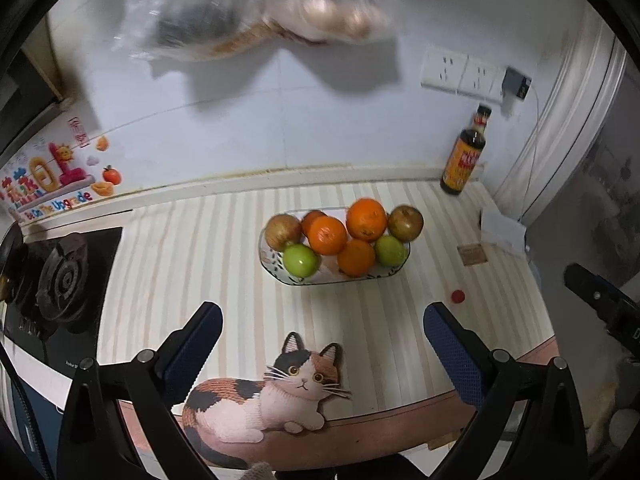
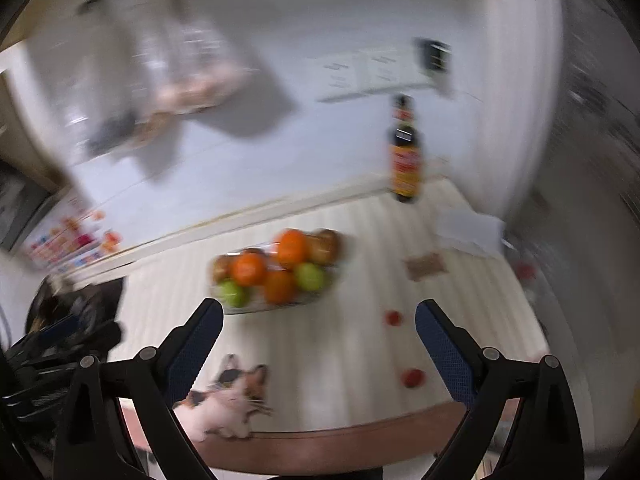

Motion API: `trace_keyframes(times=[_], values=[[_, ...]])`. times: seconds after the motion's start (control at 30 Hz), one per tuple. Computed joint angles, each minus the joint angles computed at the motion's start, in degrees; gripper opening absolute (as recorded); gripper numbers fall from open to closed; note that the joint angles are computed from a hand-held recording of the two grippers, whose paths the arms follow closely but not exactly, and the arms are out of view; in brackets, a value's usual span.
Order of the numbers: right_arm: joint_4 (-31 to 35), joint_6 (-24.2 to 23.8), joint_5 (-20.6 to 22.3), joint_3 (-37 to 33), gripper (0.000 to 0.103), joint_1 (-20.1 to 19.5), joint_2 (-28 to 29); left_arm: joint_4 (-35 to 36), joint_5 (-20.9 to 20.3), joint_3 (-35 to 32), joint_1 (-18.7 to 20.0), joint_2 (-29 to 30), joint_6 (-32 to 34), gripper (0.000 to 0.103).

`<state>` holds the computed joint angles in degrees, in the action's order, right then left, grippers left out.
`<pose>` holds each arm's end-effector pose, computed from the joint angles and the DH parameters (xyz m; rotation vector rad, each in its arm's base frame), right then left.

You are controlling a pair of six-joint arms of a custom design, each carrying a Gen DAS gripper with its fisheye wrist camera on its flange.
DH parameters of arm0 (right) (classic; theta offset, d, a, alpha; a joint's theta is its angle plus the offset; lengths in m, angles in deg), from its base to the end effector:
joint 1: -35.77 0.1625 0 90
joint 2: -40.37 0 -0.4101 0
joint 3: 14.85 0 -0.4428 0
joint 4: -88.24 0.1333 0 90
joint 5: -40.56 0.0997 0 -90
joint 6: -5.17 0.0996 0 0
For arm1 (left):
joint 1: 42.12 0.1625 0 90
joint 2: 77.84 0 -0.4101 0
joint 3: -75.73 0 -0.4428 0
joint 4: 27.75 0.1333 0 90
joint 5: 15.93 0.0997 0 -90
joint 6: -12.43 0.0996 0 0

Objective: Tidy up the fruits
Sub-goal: 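Grasp a red cherry tomato with the right tool while the left tool grasps another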

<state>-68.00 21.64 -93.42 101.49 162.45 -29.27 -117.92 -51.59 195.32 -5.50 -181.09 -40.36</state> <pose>0.3885 -0.4142 0.1905 0.2649 -2.4675 0.8285 -0.2017 -0.4168 0.3536 0.1763 2.2573 -0.7340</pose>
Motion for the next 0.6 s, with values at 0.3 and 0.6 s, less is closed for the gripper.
trace_keyframes(times=[0.3,0.6], values=[[2.6,-1.9,7.5,7.6,0.061,-15.9,-3.0,-9.0,-3.5,-3.0,7.0,16.6,6.9,0.103],[2.9,-7.4,13.4,8.6,0.051,-27.2,3.6,-10.3,-7.6,-8.3,11.4,29.9,9.1,0.103]])
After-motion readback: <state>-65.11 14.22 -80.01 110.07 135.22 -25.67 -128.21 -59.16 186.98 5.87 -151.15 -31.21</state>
